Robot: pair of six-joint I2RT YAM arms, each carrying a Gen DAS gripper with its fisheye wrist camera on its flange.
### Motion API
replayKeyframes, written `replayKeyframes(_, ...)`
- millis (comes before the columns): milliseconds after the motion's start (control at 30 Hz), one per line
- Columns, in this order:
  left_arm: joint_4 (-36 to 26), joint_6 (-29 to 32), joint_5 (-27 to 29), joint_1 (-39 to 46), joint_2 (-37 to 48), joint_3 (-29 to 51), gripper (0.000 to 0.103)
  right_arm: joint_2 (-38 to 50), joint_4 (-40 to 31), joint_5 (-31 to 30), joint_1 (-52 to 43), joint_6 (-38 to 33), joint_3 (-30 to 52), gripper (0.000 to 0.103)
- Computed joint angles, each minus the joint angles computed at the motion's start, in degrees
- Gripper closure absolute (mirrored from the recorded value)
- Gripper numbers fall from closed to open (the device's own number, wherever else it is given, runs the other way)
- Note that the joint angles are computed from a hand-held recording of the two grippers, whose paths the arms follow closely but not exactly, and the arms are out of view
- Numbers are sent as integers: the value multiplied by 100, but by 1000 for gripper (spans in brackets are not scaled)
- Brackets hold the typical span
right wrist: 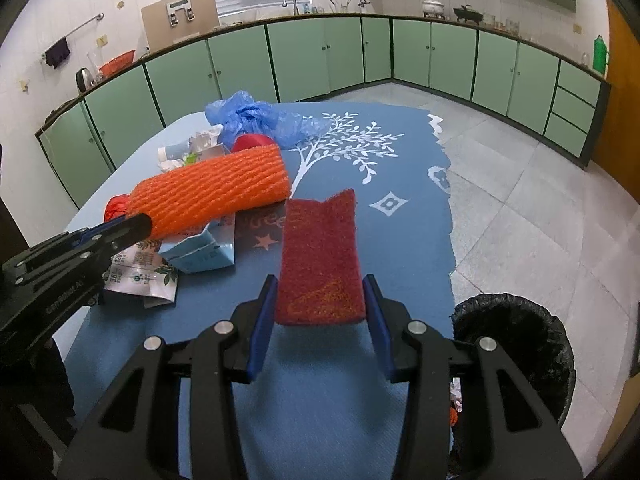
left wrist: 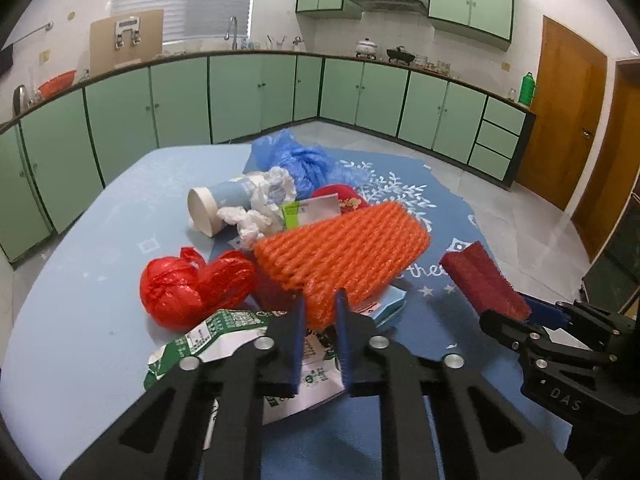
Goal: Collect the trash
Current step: 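Grasp the long orange foam net with the left tool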
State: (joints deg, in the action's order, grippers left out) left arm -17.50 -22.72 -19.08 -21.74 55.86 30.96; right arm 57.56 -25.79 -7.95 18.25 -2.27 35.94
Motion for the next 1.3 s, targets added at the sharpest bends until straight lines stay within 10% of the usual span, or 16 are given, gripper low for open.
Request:
replayKeyframes(800,-959,-604,-1181,-1777,-702,695,95,-1354,-1266,-956,-1170,-338,640,62)
replayKeyframes(1300,-542,-711,-1571,-2931,350,1356,95,-1600,-2382,-2678,-4139,-1900,984,62)
